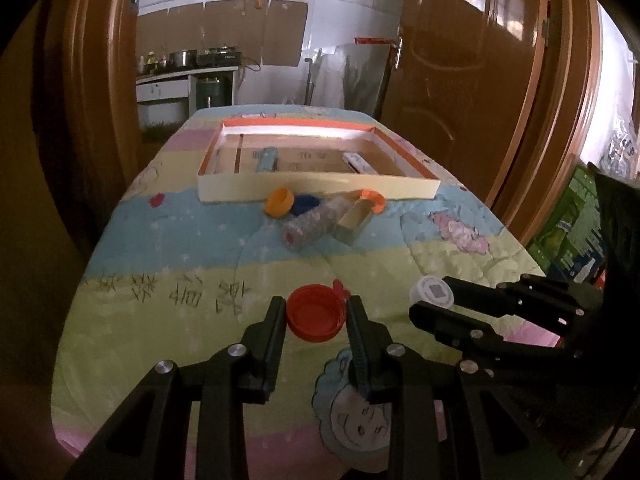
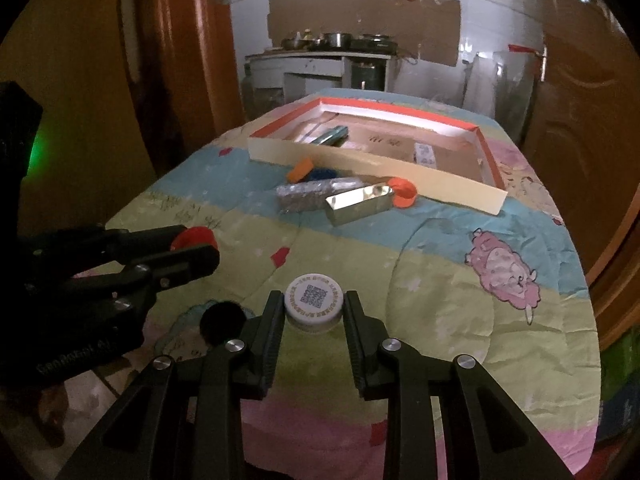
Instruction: Organize rigid objects
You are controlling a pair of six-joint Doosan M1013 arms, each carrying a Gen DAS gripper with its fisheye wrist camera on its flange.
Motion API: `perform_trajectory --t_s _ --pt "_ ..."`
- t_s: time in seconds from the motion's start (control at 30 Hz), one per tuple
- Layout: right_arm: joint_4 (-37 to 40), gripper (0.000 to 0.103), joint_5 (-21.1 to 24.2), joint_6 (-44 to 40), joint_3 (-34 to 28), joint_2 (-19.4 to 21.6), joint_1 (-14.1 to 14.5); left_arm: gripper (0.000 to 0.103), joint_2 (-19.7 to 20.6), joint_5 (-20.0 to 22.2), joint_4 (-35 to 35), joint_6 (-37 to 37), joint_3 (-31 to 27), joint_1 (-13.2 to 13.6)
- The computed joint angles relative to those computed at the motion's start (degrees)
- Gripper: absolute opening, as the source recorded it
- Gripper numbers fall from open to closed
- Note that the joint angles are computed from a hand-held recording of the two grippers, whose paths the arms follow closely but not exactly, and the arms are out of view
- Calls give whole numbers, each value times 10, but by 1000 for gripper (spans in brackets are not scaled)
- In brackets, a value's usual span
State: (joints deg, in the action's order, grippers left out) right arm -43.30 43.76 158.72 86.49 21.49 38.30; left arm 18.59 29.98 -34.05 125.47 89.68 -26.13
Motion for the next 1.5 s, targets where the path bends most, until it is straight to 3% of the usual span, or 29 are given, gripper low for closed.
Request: perform_trajectory --t_s 0.37,1.5 --pt "-40 30 6 69 -3 -8 -9 31 7 -10 16 -33 -29 -8" --pt "-57 30 -1 38 -40 0 -57 31 66 2 145 -148 -143 -29"
